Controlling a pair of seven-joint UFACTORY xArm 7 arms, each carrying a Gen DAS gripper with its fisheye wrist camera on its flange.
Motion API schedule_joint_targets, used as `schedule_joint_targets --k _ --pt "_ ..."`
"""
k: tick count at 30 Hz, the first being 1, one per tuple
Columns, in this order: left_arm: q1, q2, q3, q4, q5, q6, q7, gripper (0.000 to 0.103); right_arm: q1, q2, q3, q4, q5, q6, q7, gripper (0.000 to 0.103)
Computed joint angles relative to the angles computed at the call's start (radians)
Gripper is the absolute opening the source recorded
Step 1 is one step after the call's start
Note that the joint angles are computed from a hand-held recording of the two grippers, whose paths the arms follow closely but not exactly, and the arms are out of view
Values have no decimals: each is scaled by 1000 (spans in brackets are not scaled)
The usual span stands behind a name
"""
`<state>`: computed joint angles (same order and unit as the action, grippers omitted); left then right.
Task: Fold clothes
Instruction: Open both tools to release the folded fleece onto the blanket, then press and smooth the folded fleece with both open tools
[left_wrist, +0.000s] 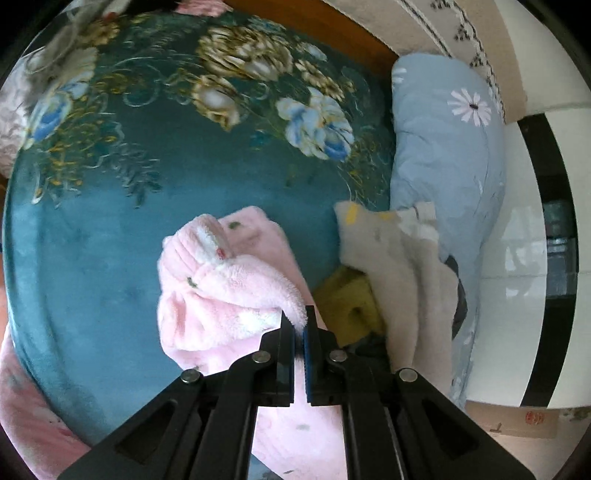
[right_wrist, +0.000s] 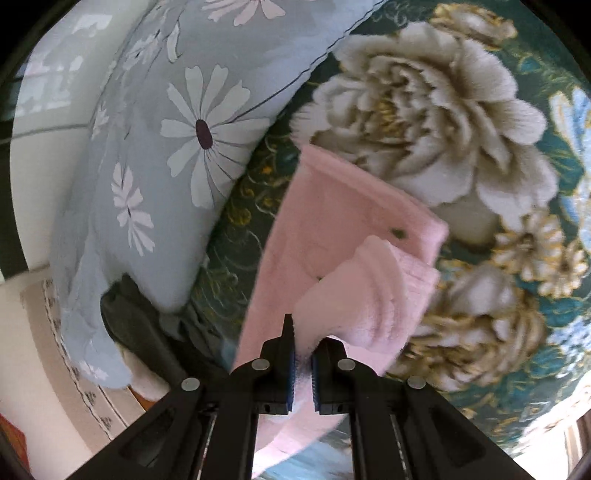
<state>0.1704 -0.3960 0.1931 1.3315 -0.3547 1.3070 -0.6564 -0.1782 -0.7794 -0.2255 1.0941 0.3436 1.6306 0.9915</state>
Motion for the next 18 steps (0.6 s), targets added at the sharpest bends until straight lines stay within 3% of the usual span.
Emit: schedule_joint_targets --k 5,9,10,12,13,14,18 --pt "-16 49 -9 -8 -45 -81 10 3 -37 -16 47 -106 24 -179 83 7" --pt "-31 27 -13 -128 -127 -299 50 4 -42 -64 87 -189 -9 -324 115 11" --pt "-38 19 -11 -158 -151 -346 64 10 -40 -76 97 -206 -22 -357 116 11" --pt "-49 2 -3 -196 -167 -376 91 27 -16 -93 96 -236 -32 -421 90 30" --pt "-54 -6 1 -215 -176 -391 105 34 -4 -100 94 -246 -36 -446 74 53" --pt "-59 -14 5 -233 -185 -405 120 35 7 -105 90 -246 -46 -454 55 58" --pt "-75 -60 22 -285 -201 -422 183 36 27 -147 82 -247 -93 -452 -17 58"
